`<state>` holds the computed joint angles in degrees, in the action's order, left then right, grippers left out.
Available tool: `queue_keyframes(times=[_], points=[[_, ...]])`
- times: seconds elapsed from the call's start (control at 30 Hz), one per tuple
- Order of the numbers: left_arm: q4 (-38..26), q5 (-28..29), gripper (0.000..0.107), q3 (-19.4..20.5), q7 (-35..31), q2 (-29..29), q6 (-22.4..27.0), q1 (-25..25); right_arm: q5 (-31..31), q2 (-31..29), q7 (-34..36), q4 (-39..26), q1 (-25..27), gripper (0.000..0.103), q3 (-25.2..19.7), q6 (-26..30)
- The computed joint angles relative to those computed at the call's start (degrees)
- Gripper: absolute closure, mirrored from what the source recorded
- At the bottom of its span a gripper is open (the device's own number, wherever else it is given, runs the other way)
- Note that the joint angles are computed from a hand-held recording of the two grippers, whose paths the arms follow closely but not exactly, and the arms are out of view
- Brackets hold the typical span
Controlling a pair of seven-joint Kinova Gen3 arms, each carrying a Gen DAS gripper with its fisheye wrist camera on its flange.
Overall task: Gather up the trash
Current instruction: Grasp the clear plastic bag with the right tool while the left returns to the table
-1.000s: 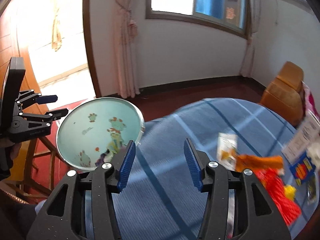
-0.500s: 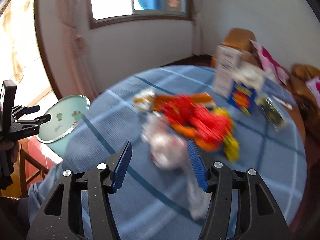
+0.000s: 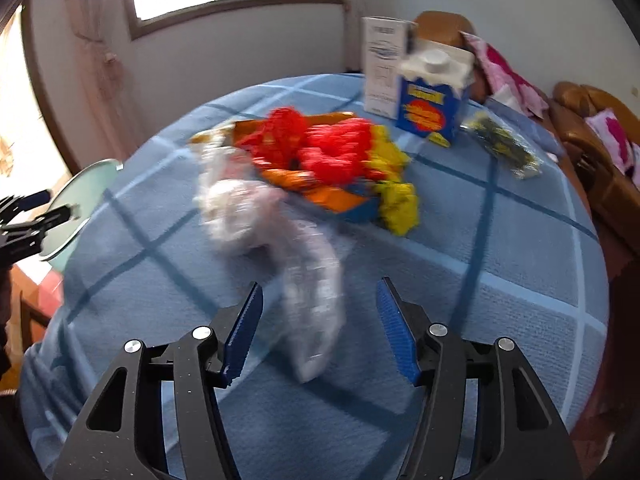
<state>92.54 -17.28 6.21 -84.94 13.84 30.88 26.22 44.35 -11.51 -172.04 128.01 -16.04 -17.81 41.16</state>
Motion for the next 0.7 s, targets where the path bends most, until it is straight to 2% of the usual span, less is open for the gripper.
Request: queue_keyframes(times=[0.1,0.27,0.4,0.53,0.7], points=[[-0.9,-0.6,0.035,-0.4,0.9,0.5,0.4,0.4,0.0,-0.8,-1.7,0.0,1.3,0.046,0.9,1.3],[-2.5,-0.5,0.033,-0.6,1.9,1.3,0.8,0.6,0.3,-4.0,-1.1,0.0,2.6,0.045,-0.6,-1.7],[-2.8,0.5,0.033,-0.1,1.2,1.3,0.7,0.3,-0.2,-0.2,1.0,-2.1,3.9,0.045,-0.4,-4.8],[-2.8,0.9,0.032,-0.1,0.4,1.2,0.8,0.0,-6.0,2.3,6.9,-2.0,3.8,0.046,5.2,-11.7],[-3.3,0.9,0.032,-0.8,0.9,1.9,1.5,-0.2,-6.2,0.8,8.7,-3.0,5.0,0.046,3.0,-11.5]])
